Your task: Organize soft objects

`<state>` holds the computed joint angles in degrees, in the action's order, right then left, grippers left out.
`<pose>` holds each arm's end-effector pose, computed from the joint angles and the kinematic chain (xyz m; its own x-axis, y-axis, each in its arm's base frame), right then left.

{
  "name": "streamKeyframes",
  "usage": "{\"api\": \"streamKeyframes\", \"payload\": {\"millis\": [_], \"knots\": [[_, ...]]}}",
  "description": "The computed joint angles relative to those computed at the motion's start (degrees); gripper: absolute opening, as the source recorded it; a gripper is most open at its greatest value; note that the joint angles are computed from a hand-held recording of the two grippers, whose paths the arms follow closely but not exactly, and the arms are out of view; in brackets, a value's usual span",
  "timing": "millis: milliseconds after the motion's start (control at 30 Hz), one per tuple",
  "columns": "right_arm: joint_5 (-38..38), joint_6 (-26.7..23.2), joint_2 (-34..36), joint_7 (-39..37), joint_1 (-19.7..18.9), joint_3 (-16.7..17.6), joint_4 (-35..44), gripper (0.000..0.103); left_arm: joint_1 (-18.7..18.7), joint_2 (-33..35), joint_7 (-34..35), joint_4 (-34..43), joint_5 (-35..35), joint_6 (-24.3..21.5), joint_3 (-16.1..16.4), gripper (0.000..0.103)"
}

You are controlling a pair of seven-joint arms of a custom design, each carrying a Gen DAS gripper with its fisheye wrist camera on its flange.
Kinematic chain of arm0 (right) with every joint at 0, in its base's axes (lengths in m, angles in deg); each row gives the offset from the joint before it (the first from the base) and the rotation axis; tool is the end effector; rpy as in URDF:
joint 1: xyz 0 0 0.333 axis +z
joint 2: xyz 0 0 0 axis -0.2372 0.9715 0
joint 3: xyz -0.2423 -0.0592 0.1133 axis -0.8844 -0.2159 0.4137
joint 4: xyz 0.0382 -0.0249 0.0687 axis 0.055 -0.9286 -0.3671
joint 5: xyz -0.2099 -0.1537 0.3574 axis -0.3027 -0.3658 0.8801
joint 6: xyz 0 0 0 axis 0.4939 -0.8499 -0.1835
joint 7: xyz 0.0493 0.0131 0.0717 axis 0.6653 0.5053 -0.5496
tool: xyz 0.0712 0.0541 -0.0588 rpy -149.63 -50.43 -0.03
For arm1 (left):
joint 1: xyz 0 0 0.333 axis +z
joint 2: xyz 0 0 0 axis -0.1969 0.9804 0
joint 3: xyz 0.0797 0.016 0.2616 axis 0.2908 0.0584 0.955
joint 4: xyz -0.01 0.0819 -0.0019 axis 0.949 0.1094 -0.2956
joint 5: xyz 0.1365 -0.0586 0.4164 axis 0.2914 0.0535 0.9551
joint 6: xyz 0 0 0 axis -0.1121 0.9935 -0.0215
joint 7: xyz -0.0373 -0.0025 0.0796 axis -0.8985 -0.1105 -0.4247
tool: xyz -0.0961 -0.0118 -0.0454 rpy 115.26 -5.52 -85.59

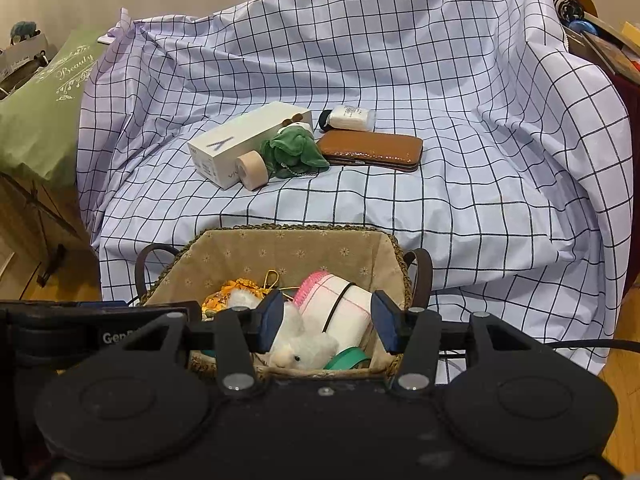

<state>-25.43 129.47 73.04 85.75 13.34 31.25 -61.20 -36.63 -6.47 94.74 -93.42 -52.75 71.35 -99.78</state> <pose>0.5687 0.3848 0.4860 0.4876 -0.8637 -0.1276 -0.6572 -0.2668 -0.7049 0.5559 -0.4073 0.4941 0.4368 -0.8947 0.0934 -0.7154 -0.4085 -0.5669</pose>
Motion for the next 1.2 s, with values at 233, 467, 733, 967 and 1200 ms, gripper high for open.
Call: {"api": "streamKeyframes", "payload": {"millis": [233, 467, 733, 967, 1200], "knots": [[-0.1, 0.0, 0.0, 0.2, 0.1, 0.0, 0.0, 0.049, 0.0, -0.1, 0.0, -0.1, 0.0, 0.1, 0.0, 0.064], [-0.2, 0.1, -0.3, 0.3, 0.1, 0.1, -0.5, 0.049, 0.1, -0.1, 0.0, -0.2, -0.1, 0.1, 0.0, 0.064], [-0.4, 0.1, -0.4, 0.4, 0.2, 0.1, -0.6, 0.049, 0.0, -0.1, 0.0, -0.1, 0.0, 0.1, 0.0, 0.064], [-0.6, 0.0, -0.5, 0.7, 0.2, 0.1, -0.8, 0.049, 0.0, 0.0, 0.0, -0.1, 0.1, 0.0, 0.0, 0.064], [-0.8, -0.5, 0.3, 0.8, 0.2, 0.0, -0.2, 0.050, 0.0, -0.9, -1.1, -1.2, 1.2, -0.3, 0.0, 0.064]]}}
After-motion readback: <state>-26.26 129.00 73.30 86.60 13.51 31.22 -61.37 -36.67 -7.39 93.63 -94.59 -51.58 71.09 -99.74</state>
